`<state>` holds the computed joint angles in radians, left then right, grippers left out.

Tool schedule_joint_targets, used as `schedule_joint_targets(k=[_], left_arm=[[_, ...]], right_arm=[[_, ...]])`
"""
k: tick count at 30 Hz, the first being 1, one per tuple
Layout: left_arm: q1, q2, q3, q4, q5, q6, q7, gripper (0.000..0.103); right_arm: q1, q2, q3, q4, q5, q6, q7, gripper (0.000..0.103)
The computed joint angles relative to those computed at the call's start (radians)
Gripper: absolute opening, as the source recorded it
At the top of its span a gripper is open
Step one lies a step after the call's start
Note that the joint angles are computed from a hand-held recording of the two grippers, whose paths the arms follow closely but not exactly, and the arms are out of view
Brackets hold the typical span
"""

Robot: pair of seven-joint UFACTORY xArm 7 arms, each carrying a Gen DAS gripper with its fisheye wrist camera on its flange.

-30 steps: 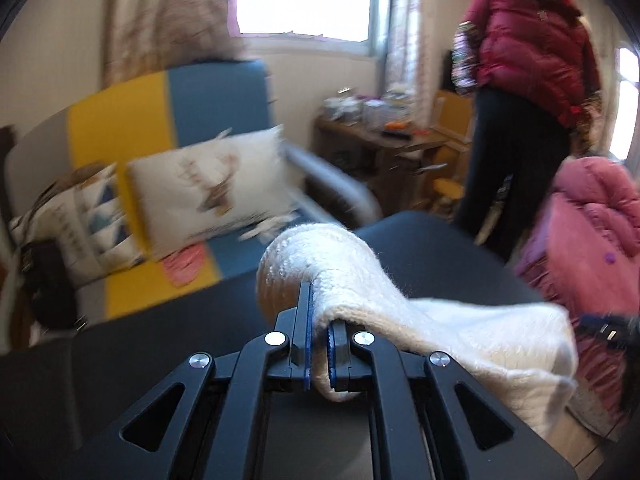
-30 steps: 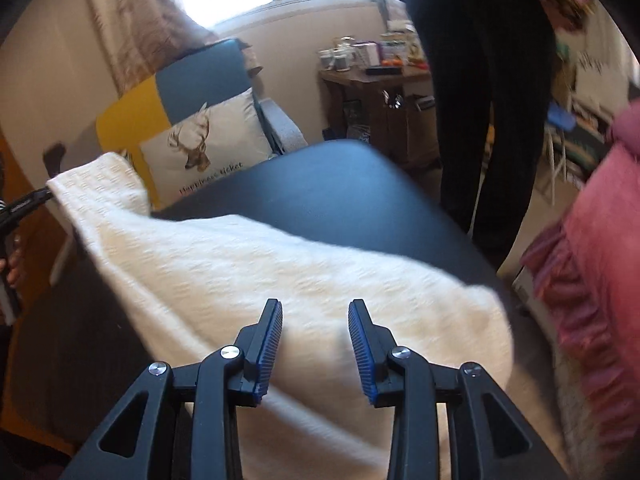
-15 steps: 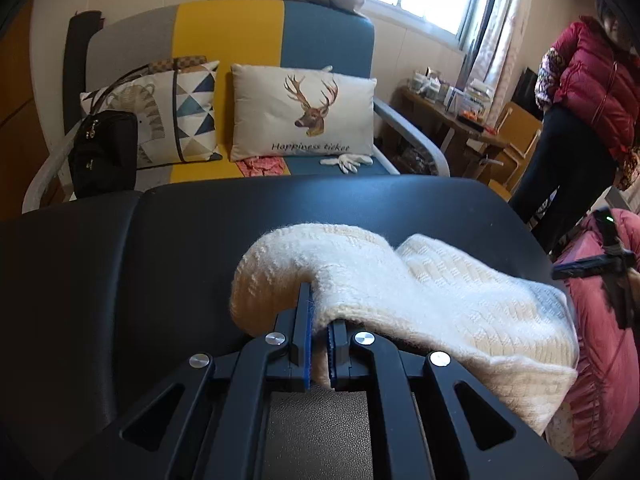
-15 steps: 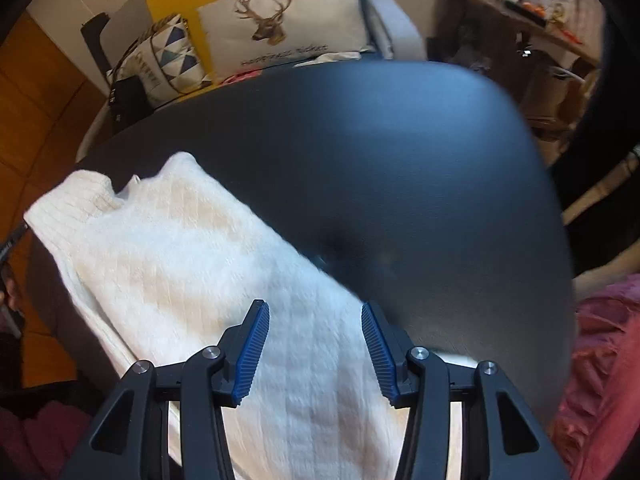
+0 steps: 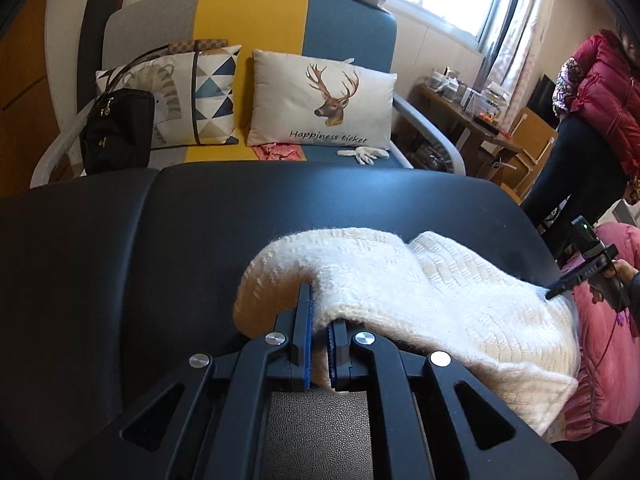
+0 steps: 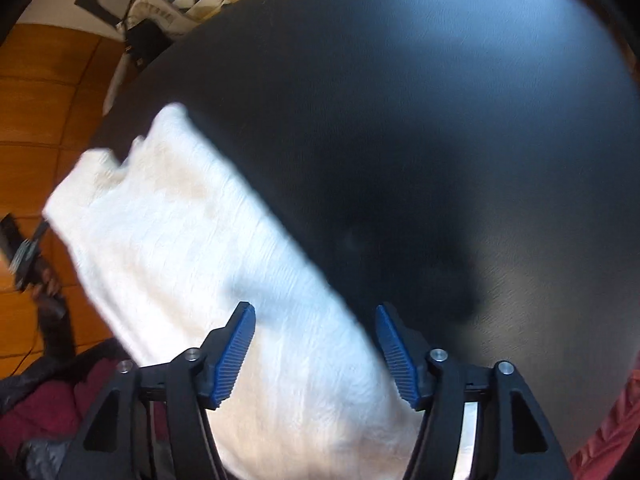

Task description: Fold clothes

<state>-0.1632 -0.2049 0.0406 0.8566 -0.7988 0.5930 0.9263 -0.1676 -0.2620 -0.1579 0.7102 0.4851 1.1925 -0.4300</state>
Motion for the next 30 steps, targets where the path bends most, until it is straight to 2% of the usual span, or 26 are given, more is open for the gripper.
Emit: schedule_joint_targets(k=[2, 4, 6, 8, 10, 12, 19, 22, 23, 27, 28, 30], left_arm=[[-0.001, 0.004, -0.008, 0.003, 0.016, -0.005, -0.016, 0.005], [-0.004, 0.008, -0.016, 0.005, 0.029, -0.014, -0.028, 0.005], [-0.007, 0.009, -0.020, 0.007, 0.042, -0.019, -0.037, 0.005], [-0.008, 0.017, -0.021, 0.018, 0.054, -0.020, -0.054, 0.005], [-0.008, 0.021, -0.018, 0.025, 0.046, -0.013, -0.062, 0.005], [-0.007, 0.025, -0.018, 0.027, 0.039, -0.017, -0.070, 0.005], [0.001, 0.039, -0.003, 0.049, -0.024, -0.035, -0.070, 0.005], [0.008, 0.050, -0.001, 0.105, -0.059, -0.030, -0.062, 0.005], [0.007, 0.045, 0.000, 0.119, -0.085, -0.038, -0.042, 0.005], [-0.010, -0.033, 0.020, 0.126, -0.218, -0.100, 0.095, 0.006], [-0.010, -0.061, 0.023, 0.110, -0.218, -0.130, 0.111, 0.006], [-0.001, -0.100, 0.047, 0.072, -0.191, -0.137, 0.107, 0.006]], right_arm=[[0.003, 0.011, -0.002, -0.006, -0.005, 0.032, -0.025, 0.068], [0.007, 0.006, 0.020, -0.025, -0.037, 0.012, 0.003, 0.072], [0.017, -0.030, 0.045, -0.046, -0.054, -0.044, 0.046, 0.070], [0.048, -0.080, 0.074, -0.081, -0.076, -0.103, 0.058, 0.055], [0.087, -0.133, 0.126, -0.119, -0.145, -0.160, 0.099, 0.020], [0.123, -0.177, 0.183, -0.143, -0.235, -0.198, 0.173, 0.017], [0.192, -0.241, 0.283, -0.133, -0.450, -0.253, 0.417, 0.012], [0.173, -0.265, 0.262, -0.078, -0.524, -0.320, 0.503, 0.011], [0.163, -0.272, 0.254, -0.048, -0.551, -0.334, 0.523, 0.011], [0.164, -0.362, 0.305, 0.020, -0.643, -0.396, 0.618, 0.011], [0.159, -0.375, 0.319, 0.042, -0.668, -0.414, 0.640, 0.011], [0.165, -0.354, 0.392, 0.070, -0.731, -0.452, 0.684, 0.012]])
